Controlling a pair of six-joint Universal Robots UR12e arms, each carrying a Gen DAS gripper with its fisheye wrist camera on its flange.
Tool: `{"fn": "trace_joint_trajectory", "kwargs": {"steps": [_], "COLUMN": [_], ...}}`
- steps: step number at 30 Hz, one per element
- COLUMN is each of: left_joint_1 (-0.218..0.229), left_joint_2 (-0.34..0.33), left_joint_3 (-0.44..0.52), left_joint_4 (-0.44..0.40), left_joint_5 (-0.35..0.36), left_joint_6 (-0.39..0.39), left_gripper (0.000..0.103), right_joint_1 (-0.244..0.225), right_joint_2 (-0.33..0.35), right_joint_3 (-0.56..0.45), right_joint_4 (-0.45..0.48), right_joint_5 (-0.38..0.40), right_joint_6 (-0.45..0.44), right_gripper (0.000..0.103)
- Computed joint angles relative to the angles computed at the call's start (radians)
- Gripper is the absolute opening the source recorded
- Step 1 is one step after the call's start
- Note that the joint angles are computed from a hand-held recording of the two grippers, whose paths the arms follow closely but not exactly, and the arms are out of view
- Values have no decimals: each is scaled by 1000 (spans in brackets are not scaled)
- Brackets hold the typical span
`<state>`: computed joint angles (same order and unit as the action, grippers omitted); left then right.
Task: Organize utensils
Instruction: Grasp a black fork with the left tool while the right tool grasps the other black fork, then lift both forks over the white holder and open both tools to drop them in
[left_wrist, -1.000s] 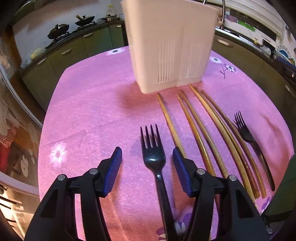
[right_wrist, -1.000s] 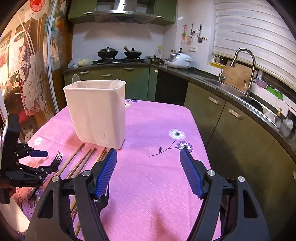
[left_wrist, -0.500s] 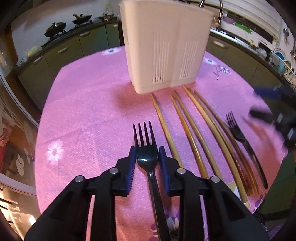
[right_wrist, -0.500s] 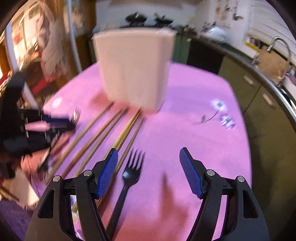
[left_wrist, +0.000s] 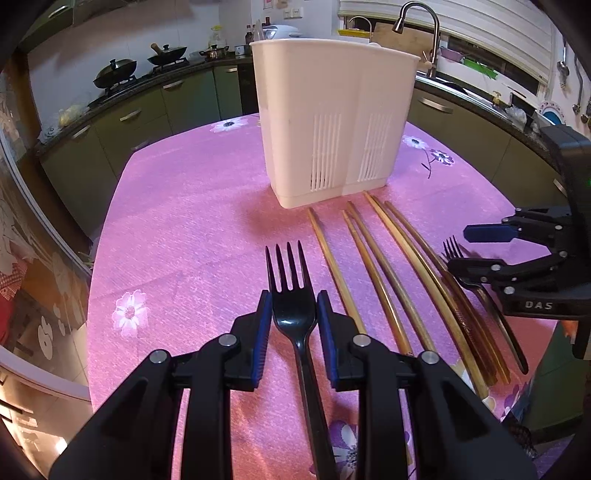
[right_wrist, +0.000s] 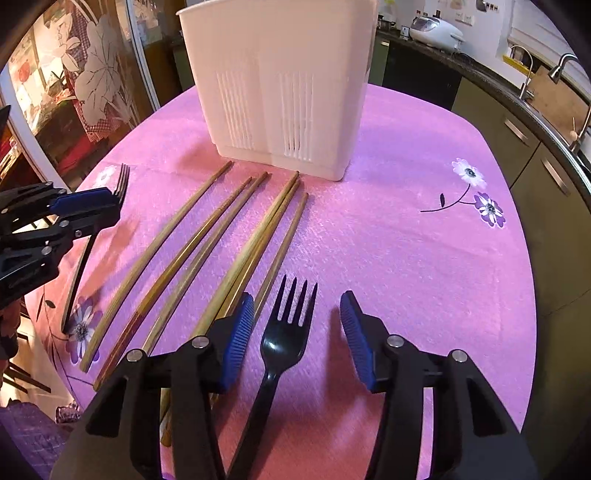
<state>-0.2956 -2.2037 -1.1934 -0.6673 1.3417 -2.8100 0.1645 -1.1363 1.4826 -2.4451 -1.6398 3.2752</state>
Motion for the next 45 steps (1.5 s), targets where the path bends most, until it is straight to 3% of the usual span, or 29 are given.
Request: {"fn": "trace_joint_trajectory", "kwargs": {"steps": [8, 10, 16, 18, 22, 23, 26, 37, 45], "left_joint_1": [6, 6, 3, 3, 3, 4, 5, 10, 12], "left_joint_2": [2, 2, 3, 3, 3, 3, 3, 9, 19], "left_joint_3": [-4, -4, -3, -4, -5, -5, -4, -6, -5], "left_joint_4": [4, 5, 10, 11, 15, 15, 17, 31, 101], "left_joint_5": [-21, -23, -22, -22, -23, -23, -25, -61, -101], "left_joint_6": [2, 2, 6, 8, 9, 9, 6, -1, -14], "left_gripper": [24, 24, 24, 24, 24, 24, 24, 24, 24], "right_joint_1": [-43, -40, -26, -22, -16, -15, -10, -19, -6], "right_joint_2": [1, 3, 10, 11, 12, 10, -3, -58, -84], "right_joint_3": [7, 3, -4, -5, -2, 4, 21, 80, 97], "right_joint_4": [-17, -13, -17, -18, -24, -37, -84, -230, -382], "right_joint_5": [134, 123, 80, 72, 44, 36, 6, 11, -49], "right_joint_6": [30, 25, 26, 26, 32, 35, 42, 67, 63], "right_gripper": [45, 38, 35, 27, 21, 13, 3, 3, 3]}}
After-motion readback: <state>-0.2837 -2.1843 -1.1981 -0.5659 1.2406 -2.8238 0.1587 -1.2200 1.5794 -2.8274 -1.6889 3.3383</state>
